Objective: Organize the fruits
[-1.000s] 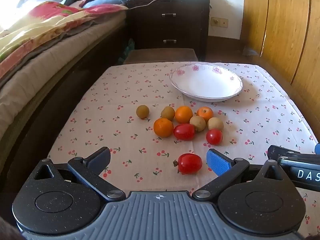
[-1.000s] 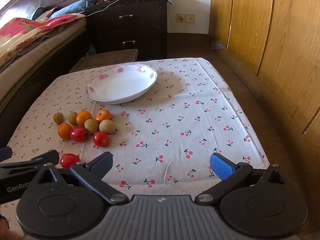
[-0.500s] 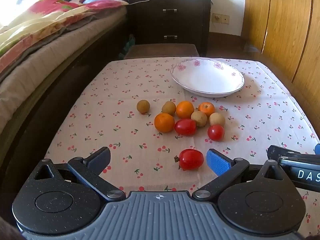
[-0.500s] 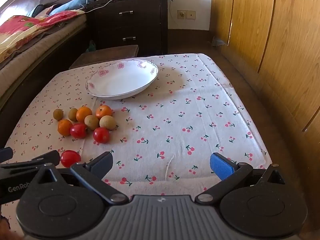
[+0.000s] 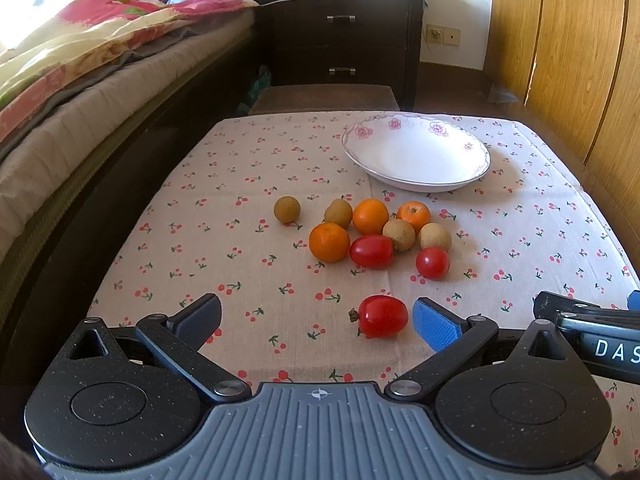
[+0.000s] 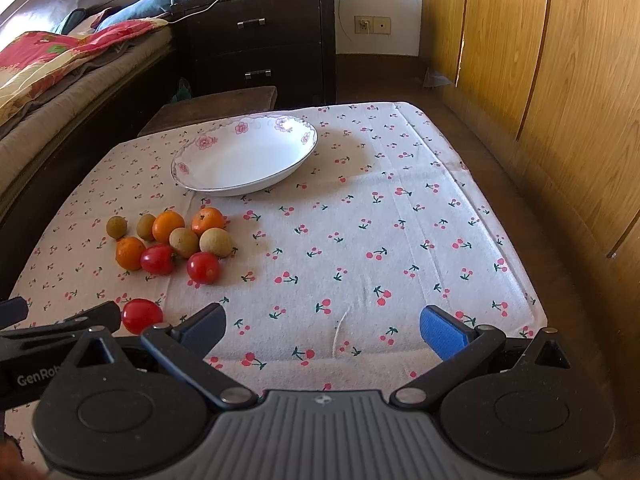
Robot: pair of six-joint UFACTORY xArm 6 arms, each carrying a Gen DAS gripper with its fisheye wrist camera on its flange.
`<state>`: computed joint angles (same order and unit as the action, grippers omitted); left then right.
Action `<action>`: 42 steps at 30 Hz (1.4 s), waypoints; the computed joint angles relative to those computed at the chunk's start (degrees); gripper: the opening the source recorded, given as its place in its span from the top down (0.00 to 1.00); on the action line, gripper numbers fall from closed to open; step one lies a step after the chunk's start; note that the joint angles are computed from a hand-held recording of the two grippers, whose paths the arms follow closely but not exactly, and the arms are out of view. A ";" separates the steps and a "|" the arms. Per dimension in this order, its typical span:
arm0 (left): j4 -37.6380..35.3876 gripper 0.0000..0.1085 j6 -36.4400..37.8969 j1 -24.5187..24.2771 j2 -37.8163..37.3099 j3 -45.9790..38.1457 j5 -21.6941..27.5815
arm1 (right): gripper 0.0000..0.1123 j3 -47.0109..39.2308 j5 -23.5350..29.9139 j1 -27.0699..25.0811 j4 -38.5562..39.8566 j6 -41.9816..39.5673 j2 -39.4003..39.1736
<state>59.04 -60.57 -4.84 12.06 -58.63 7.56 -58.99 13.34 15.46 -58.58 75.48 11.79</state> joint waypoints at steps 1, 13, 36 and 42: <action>0.00 0.05 0.00 0.00 0.00 0.00 0.00 | 0.08 0.00 0.00 0.00 0.00 0.00 0.00; -0.78 0.06 0.41 -0.21 0.09 0.06 0.18 | 0.08 0.08 -0.18 -0.04 0.44 -0.29 0.02; -6.10 0.07 4.68 -0.66 -0.19 0.52 0.57 | 0.08 0.21 -0.19 0.13 2.34 -1.42 0.12; -7.07 0.07 5.50 -0.68 -0.20 0.54 0.61 | 0.08 0.30 -0.42 -0.01 2.88 -1.91 0.11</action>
<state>51.96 -55.07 -5.52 11.86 -58.09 8.17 -58.69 12.92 15.45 -55.69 73.57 11.91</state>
